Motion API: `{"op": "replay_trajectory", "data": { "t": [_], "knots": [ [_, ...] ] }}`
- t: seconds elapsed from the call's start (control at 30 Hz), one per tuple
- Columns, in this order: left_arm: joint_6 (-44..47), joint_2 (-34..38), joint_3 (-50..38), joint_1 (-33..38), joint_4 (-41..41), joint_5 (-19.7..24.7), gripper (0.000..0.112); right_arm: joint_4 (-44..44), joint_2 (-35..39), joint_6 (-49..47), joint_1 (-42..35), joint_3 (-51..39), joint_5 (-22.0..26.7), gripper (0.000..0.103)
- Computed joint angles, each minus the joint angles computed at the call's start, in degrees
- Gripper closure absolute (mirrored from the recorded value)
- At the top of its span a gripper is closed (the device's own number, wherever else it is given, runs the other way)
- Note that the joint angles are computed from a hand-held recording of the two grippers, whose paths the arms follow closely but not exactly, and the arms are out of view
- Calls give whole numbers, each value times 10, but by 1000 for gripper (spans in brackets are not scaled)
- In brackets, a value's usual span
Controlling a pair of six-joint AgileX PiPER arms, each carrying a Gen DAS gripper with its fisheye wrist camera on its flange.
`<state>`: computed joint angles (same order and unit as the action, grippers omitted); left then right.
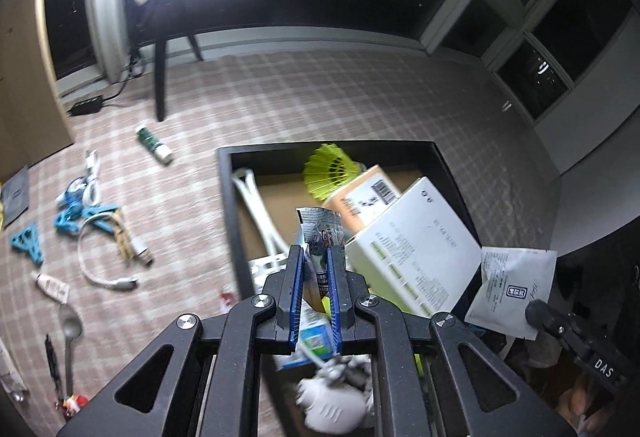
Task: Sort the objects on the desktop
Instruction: 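Carry the snack packet and grey sachet into the black bin and release both, then move both open tools back over the remaining floor items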
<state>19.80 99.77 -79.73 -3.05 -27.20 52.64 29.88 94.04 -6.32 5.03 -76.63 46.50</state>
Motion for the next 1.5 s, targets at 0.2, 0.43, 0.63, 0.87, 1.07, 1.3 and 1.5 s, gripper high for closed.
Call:
{"op": "replay_trajectory", "data": {
  "t": [0.2,0.43,0.63,0.87,1.07,1.3,1.5],
  "knots": [
    [-31,21,-20,-41,26,-17,102,-4,2,-4,-24,7,3,102],
    [-25,43,-43,-43,16,-11,87,-21,16,4,-29,-4,14,101],
    [-19,33,-33,-40,24,-18,79,-41,25,27,-15,-19,16,87],
    [10,19,-13,7,13,-8,79,-52,50,43,24,-61,20,86],
    [29,10,-7,75,13,4,79,-61,104,50,79,-143,38,74],
    [52,19,-19,181,18,20,79,-92,201,66,154,-296,85,69],
    [76,42,-44,268,26,32,79,-120,329,88,206,-506,171,66]
  ]
}}
